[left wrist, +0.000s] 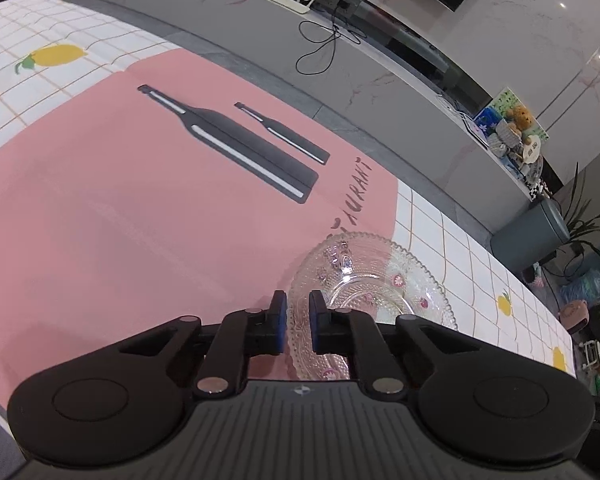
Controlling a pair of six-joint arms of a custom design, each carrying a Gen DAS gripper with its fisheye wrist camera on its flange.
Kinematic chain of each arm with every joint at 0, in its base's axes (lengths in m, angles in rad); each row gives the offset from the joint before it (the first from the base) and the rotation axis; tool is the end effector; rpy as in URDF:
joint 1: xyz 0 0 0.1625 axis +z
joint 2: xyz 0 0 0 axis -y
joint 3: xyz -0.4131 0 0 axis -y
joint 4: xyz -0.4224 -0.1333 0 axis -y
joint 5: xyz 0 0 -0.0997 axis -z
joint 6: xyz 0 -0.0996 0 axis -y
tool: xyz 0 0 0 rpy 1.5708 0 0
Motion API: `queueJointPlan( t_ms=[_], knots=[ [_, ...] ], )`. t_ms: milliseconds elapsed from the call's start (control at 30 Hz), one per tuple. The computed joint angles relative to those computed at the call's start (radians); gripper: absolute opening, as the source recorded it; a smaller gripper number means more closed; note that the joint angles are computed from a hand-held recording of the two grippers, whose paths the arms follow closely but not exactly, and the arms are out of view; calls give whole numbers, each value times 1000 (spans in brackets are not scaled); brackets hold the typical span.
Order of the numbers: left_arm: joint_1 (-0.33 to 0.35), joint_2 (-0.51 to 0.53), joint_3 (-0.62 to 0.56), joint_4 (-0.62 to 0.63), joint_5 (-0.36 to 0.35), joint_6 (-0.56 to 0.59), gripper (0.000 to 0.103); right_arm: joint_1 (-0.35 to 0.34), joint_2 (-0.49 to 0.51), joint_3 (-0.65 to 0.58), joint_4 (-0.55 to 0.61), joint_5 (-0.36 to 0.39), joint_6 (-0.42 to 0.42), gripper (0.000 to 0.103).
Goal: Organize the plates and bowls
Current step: 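Reach the left gripper to the other clear glass plate and grasp its rim, then carry the clear glass plate with the left gripper onto the Fruity plate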
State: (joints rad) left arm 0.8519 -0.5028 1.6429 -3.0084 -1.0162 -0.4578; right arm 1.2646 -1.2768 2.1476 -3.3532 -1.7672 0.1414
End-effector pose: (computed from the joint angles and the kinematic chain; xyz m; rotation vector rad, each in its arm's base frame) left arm -0.2939 -0.6178 -0.0740 0.2407 2.7306 -0.7740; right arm -0.0512 -0.5398 0.2538 -0.7010 -2.5126 1.2518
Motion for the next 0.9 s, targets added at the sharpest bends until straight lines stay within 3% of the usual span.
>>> queueJointPlan(
  t_ms=[133, 533, 900],
  knots=[
    [-10, -19, 29, -15, 23, -10, 11, -1, -20, 4, 39, 24, 20, 5],
    [-33, -127, 146, -32, -9, -109, 11, 15, -117, 90, 111, 40, 65, 6],
    [-66, -240, 297, -67, -36, -153, 11, 47, -225, 239, 26, 42, 58, 6]
  ],
)
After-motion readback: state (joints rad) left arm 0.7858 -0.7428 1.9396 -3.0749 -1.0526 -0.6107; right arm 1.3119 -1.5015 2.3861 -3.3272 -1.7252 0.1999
